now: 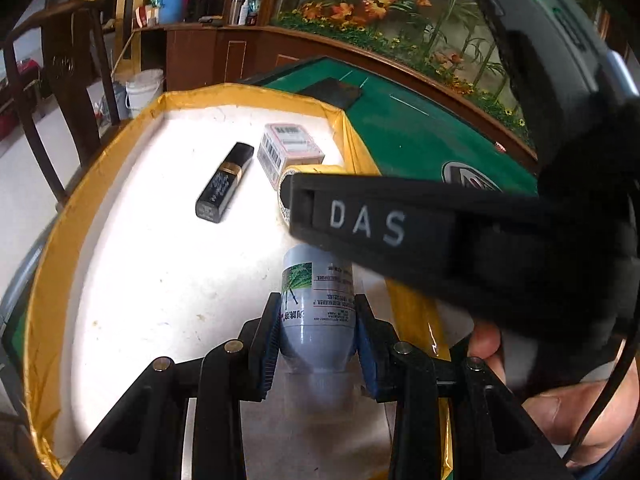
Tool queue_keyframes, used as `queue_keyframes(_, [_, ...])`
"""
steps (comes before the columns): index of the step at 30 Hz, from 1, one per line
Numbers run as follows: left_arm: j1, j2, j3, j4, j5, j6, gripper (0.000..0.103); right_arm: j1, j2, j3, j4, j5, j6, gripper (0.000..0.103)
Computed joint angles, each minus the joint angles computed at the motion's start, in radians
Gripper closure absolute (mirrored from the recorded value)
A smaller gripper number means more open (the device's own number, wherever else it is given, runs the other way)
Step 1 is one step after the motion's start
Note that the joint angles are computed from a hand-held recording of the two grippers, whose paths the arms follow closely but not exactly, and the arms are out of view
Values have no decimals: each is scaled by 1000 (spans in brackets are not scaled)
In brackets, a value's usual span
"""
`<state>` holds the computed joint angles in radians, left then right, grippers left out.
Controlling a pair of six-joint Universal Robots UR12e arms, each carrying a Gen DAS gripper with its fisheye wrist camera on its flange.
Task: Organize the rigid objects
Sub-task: 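Carry the bottle and yellow container with both grippers and lower them into the tray, then open both grippers to release the bottle and yellow container in the tray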
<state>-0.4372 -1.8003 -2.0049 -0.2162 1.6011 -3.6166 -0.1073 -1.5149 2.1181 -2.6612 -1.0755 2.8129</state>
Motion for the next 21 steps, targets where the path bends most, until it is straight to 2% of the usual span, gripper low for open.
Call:
queue_keyframes(5, [-7, 2, -5, 4, 31, 7, 67, 19, -2, 10, -39, -47, -48, 68])
queue_keyframes(8, [0, 4, -15, 13, 20, 1, 67, 15, -5, 15, -29, -22, -74, 68])
queue_keyframes(18, [0, 7, -25, 32, 22, 6, 67, 23, -8, 23, -43, -31, -82, 68])
queue_keyframes(21, [0, 7, -24, 29, 17, 7, 67, 21, -10, 24, -38, -21, -85, 65])
